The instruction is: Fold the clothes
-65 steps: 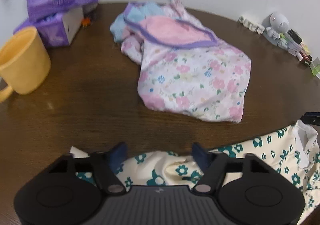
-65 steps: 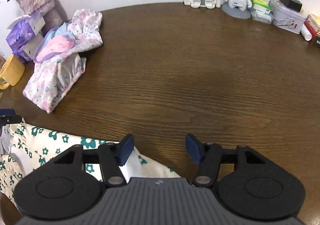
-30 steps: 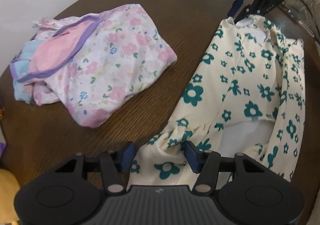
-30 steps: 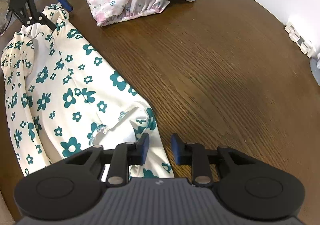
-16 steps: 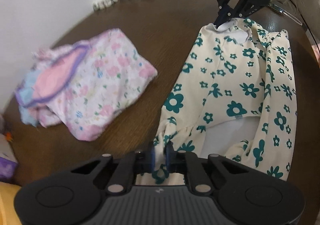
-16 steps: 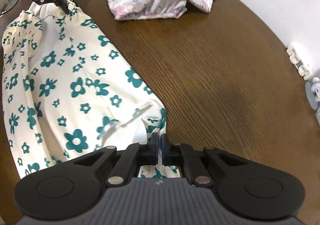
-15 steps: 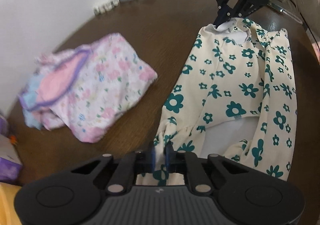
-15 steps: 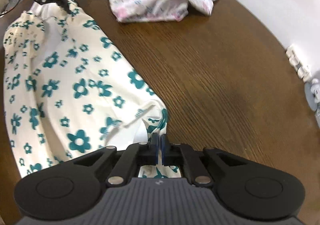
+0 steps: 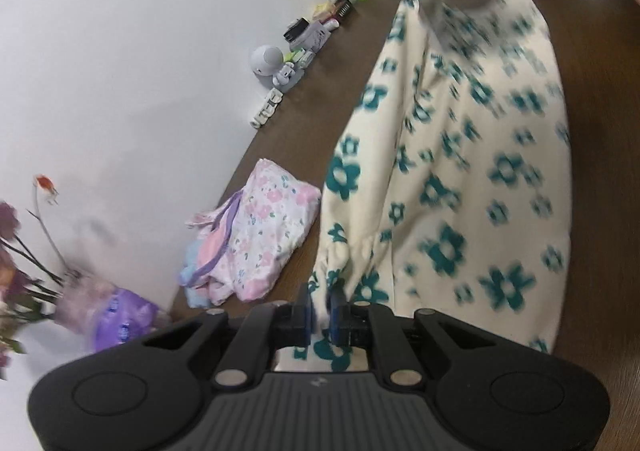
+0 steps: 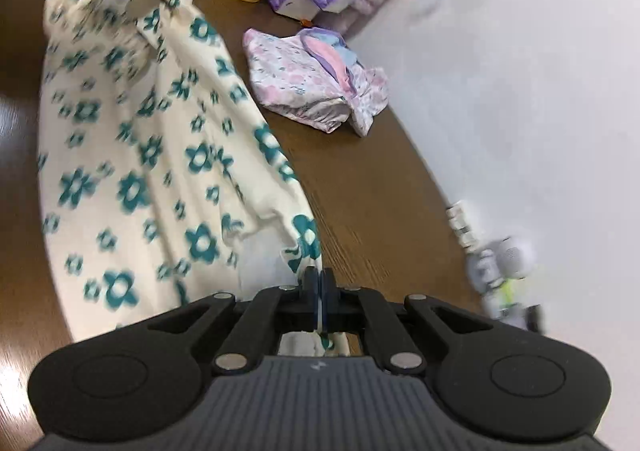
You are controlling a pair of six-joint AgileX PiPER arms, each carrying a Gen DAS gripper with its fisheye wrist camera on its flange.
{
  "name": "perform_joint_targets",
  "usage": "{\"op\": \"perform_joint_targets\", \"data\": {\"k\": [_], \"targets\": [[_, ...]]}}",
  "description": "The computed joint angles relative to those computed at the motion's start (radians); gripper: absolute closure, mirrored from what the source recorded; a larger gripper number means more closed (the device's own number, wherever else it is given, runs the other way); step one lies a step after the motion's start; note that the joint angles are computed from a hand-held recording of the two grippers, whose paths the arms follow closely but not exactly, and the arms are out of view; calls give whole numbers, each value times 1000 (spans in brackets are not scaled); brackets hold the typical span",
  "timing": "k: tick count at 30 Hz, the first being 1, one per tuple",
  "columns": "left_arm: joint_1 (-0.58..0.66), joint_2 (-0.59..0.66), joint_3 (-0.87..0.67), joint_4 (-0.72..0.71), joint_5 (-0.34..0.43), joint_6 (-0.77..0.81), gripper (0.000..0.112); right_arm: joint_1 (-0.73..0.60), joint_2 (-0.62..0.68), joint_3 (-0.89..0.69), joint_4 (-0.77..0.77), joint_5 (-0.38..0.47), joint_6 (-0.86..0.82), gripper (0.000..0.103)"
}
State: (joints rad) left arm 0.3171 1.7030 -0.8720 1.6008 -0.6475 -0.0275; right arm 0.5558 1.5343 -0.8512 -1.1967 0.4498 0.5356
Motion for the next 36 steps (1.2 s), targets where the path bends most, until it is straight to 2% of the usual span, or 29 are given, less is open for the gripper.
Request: {"op": "perform_joint_targets", "data": {"k": [2, 6, 9, 13, 18, 20, 23, 26, 29, 33, 36], "targets": [[6, -5, 71, -114, 3, 168, 105, 68, 1, 61, -139, 60, 154, 102], [15, 0, 157, -252, -9, 394, 105, 168, 39, 136, -272, 147, 330, 102], [26, 3, 187, -274, -12, 467, 105, 226, 67, 174, -335, 211, 429, 102], [31, 23, 222, -340, -13, 574, 104, 270, 103, 189, -343, 248, 490, 102], [31, 36, 223, -334, -5, 549, 104, 275, 144, 191, -353, 249, 555, 102], [40, 37, 246, -383, -33, 627, 104, 281, 135, 203, -360, 256, 589, 102], [61, 25, 304, -485, -120, 799, 106, 296, 131, 219, -389, 285, 651, 102], [90, -24, 344, -493, -175, 845, 107, 300, 129, 226, -395, 293, 680, 102], [94, -77, 376, -476, -153, 863, 107, 298, 146, 221, -400, 295, 693, 102], [72, -40, 407, -556, -110, 980, 104, 324, 144, 238, -407, 327, 723, 102], [56, -17, 391, -575, -69, 940, 103, 341, 151, 243, -403, 342, 726, 102]]}}
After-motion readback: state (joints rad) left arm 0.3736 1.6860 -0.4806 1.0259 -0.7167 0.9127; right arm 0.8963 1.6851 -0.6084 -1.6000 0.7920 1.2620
